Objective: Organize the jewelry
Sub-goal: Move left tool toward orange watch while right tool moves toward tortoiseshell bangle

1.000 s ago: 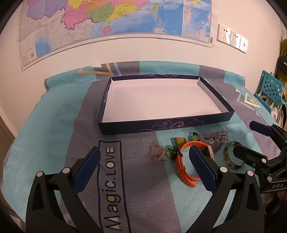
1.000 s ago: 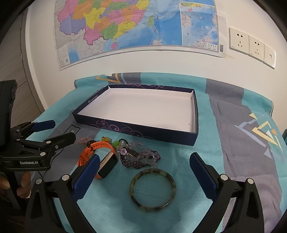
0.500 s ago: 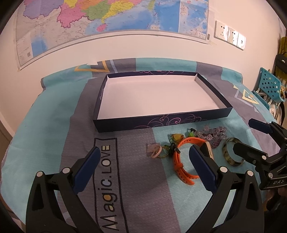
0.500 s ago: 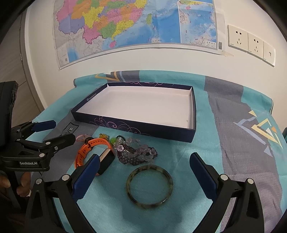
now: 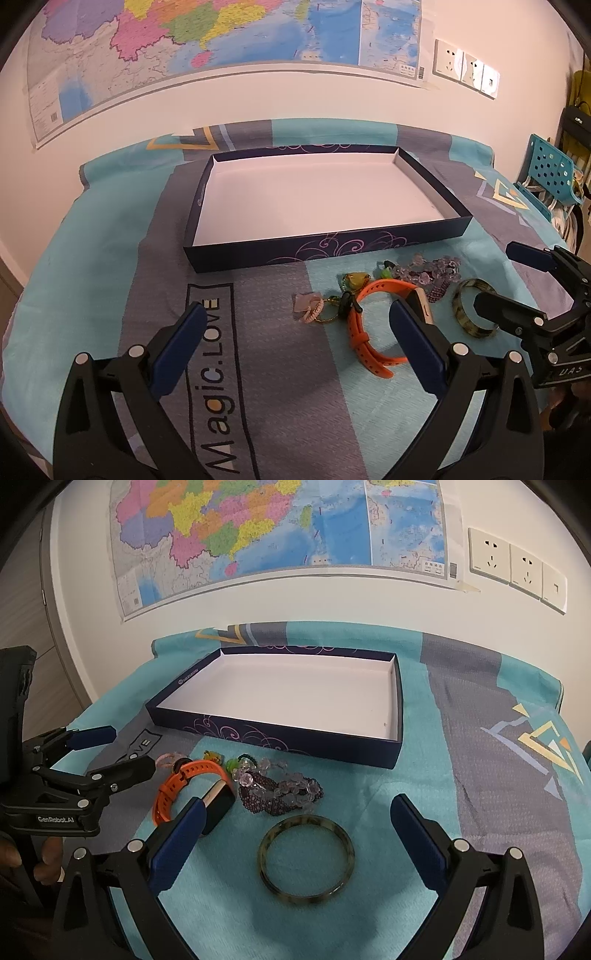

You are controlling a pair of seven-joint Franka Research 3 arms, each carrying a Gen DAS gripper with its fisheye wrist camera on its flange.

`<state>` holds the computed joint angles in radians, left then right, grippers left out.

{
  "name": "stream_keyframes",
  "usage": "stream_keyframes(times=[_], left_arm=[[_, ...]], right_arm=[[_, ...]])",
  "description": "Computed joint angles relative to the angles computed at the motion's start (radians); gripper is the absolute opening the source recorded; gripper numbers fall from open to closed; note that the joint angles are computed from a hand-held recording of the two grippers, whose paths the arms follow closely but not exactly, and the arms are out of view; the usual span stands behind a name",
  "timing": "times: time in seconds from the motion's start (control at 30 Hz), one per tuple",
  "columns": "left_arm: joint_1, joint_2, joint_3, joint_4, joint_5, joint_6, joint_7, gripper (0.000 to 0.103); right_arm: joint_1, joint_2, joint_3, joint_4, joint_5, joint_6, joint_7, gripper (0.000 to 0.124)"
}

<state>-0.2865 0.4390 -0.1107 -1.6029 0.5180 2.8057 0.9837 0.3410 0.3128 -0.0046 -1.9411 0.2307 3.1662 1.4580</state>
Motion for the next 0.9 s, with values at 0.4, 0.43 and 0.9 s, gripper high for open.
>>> stream_keyframes(times=[0.4,0.43,0.9], left_arm=[[0.012,0.007,-0.02,0.008,-0.032,-0.01,0.043,0.094],[0.015,0.008,-0.025,0.007,-0.04,-0.012,0.051,0.092],[0.028,0.014,-0.052,0.006,-0.118,-0.021,0.141,0.084]], right_arm=[[0.001,-0.001,-0.002,-0.002,0.001,-0.008,0.004,0.097],[-0.002,-0.002,0.001,-0.002,0.002,-0.008,0.002,0.097],[-0.02,-0.005,0.014,-0.008,0.011,-0.013,-0.015,0.097]])
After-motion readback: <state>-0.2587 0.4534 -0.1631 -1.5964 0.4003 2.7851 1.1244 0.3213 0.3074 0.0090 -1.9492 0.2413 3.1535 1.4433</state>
